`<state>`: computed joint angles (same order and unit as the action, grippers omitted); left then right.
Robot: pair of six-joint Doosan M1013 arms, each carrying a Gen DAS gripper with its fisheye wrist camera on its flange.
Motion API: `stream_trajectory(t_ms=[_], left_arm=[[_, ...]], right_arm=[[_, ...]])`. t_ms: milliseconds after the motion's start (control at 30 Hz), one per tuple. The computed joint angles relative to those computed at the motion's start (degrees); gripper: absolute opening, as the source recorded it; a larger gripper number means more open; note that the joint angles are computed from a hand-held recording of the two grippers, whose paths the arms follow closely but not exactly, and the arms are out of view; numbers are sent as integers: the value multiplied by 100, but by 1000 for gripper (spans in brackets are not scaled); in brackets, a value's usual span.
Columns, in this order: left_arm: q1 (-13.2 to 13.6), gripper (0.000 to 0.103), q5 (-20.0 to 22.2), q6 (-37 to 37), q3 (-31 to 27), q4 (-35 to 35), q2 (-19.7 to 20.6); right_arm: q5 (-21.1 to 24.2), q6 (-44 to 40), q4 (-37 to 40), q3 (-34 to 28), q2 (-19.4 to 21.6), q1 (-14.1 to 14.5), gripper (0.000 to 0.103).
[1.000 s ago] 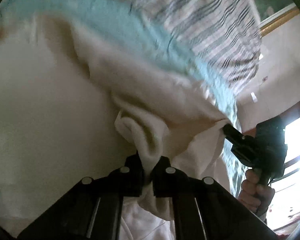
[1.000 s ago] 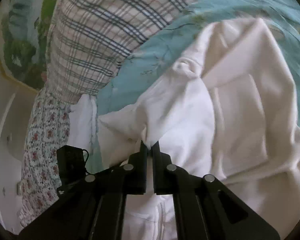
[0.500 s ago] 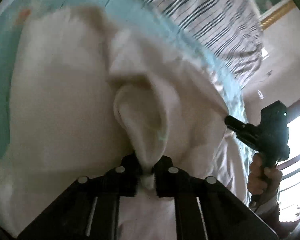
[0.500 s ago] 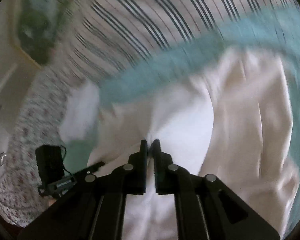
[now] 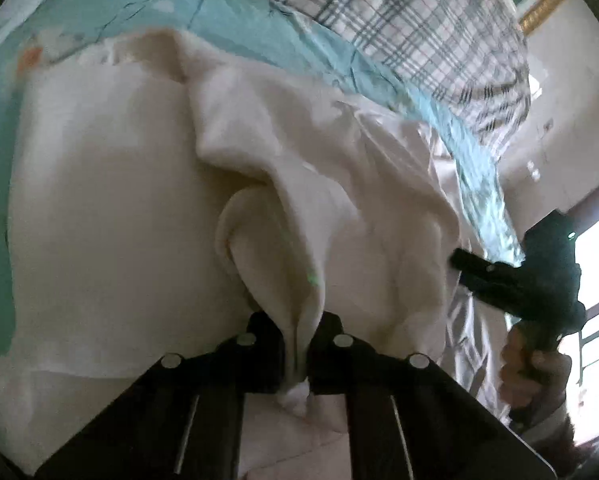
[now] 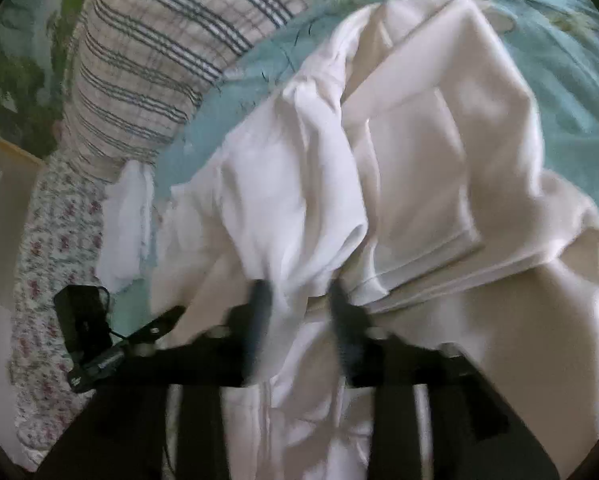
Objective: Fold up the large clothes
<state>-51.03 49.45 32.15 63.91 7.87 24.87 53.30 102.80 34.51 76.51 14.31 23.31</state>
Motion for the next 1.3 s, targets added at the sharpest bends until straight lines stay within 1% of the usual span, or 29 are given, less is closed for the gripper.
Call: stream_trajectory(t_ms=[67,100,133,167,200,267,300,333,367,400,433,467,500,567,633,667,700,733,800,867,900,933,967,1000,1067,1133,1200,1267,1300], left_arm=[[13,5,-212,-331,202,108,-111],[22,5,-307,-488,276,155,-154],[32,5,-415,-641,364,210,-212],[27,4,-517,-796,441,322,-275],[13,4,-614,-894,510,441,-334],[-19,4,-916,-964,590,585,-403],[-30,4,-995,-949,573,561,-387],[-41,4,-1004,-916,538,533,-353],[-67,4,-826,-848,399,535,-252],[-86,4,-672,-808,315,550,-188],[-101,4,-553,-777,232,547,-120],[-107,4,-495,-756,185,514,-68],[-110,4,-465,-738,159,508,-35],[-119,5,-382,-695,147,537,-17],[-112,5,-410,-635,190,506,-37],[-109,5,-406,-598,216,532,-57],[-116,5,-333,-602,188,620,-47],[-124,5,-244,-623,181,726,-55],[-94,5,-183,-695,231,773,-80],[-47,6,-341,-716,400,627,-172],[-50,6,-377,-736,456,630,-211],[-66,9,-368,-761,503,683,-254],[-109,10,-270,-802,521,790,-297],[-141,15,-190,-841,527,842,-320],[-208,38,-139,-961,642,885,-430],[-286,44,-159,-1183,805,990,-568],[-408,45,-151,-1470,1018,1212,-755],[-550,56,24,-1781,1184,1471,-923],[-627,58,154,-1934,1264,1603,-1006]], right_arm=[[-29,-23,155,-2,62,7,41],[-45,-71,221,5,74,2,29],[-59,-95,249,-9,93,8,3],[-102,-97,268,-25,90,4,4],[-255,-144,329,22,35,-9,4],[-887,-484,565,215,-203,-48,4],[-1182,-547,470,279,-318,-44,4],[-1320,-410,207,286,-376,-31,5],[-1311,-124,-191,244,-387,-16,8],[-1082,185,-639,125,-325,4,16],[-598,541,-1143,-79,-205,28,22],[-331,842,-1440,-152,-149,43,23],[-364,927,-1436,-96,-178,36,23],[-548,661,-1126,1,-239,30,23],[-489,597,-1239,-87,-198,102,27],[-411,585,-1264,-164,-134,122,32],[-356,530,-1218,-206,-84,116,33],[-251,462,-1194,-279,-4,121,33],[144,408,-1382,-546,258,175,33],[277,632,-1689,-641,387,207,29],[226,651,-1594,-586,362,182,29],[121,687,-1493,-514,305,165,30],[-22,714,-1465,-418,211,169,31],[-170,691,-1475,-314,94,192,31],[-331,381,-1152,-107,-126,200,31],[-316,212,-993,63,-295,208,32],[-210,111,-1025,244,-485,239,33],[-47,26,-997,474,-681,236,40],[-3,13,-1003,590,-770,224,45]])
